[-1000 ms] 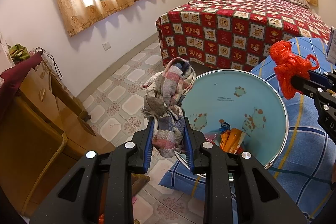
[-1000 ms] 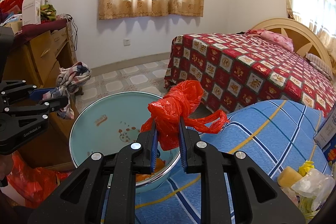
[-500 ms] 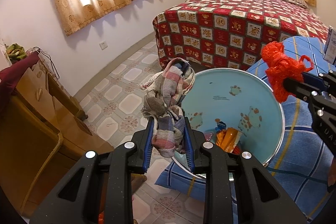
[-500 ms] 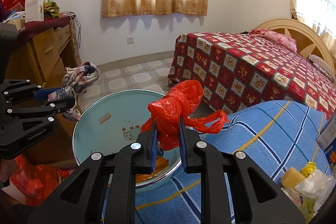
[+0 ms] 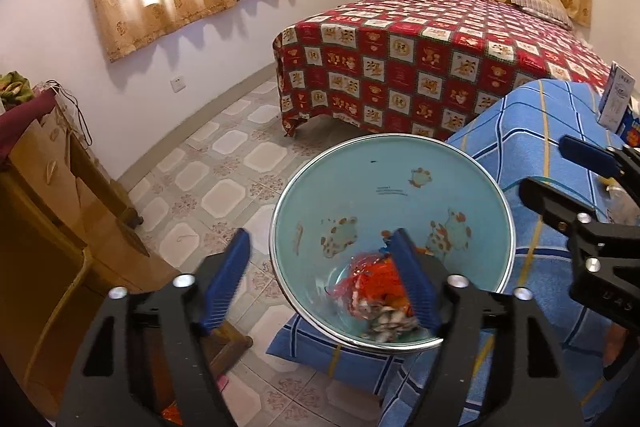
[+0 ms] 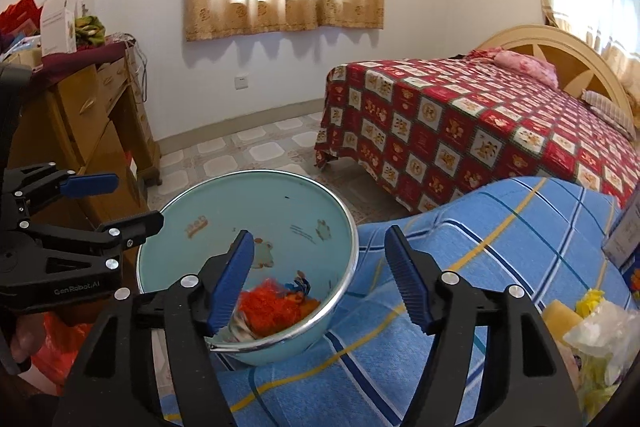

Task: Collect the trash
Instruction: 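Open both grippers to drop the cloth and red bag into the bin, then move both tools back over the trash on the table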

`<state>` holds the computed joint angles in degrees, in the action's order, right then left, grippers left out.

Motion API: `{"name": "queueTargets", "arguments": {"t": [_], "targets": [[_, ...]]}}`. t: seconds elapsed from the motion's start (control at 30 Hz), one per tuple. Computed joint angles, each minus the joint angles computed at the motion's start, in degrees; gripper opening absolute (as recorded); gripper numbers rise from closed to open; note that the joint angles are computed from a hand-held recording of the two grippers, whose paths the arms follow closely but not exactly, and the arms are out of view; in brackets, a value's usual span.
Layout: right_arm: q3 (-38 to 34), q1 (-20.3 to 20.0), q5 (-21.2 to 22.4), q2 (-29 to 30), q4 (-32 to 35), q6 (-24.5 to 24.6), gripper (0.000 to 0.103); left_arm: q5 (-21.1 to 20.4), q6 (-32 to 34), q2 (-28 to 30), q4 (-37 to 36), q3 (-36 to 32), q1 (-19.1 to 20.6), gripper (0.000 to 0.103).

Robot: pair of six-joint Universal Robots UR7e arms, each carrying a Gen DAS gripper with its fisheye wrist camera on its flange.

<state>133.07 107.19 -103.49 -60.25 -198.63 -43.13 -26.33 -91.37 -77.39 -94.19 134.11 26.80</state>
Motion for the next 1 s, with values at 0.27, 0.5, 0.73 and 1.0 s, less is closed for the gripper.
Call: {"name": "queueTargets", "arguments": {"t": [0.27, 0.5, 0.73, 1.0], "targets": [[5.6, -1.1, -1.7, -7.0, -2.5, 0.6, 0.076, -1.1, 4.2, 3.3, -5.4, 0.6, 0.3, 0.089], [13.6, -6.9, -2.2, -20.4, -5.3, -1.5, 0.080, -1.5, 10.5, 10.6, -13.6, 0.2, -0.7, 0.089], [18.2, -17.2, -1.0, -34.5, -4.0, 1.2, 0.088, -2.4, 17.0, 16.2, -21.6, -1.6, -1.4, 0.090], [20.0, -32.2, 6.0, -48.4, 0.3, -0.4, 0.088, -2.7, 28.6, 25.7, -37.0, -6.8, -3.6, 0.093]]}}
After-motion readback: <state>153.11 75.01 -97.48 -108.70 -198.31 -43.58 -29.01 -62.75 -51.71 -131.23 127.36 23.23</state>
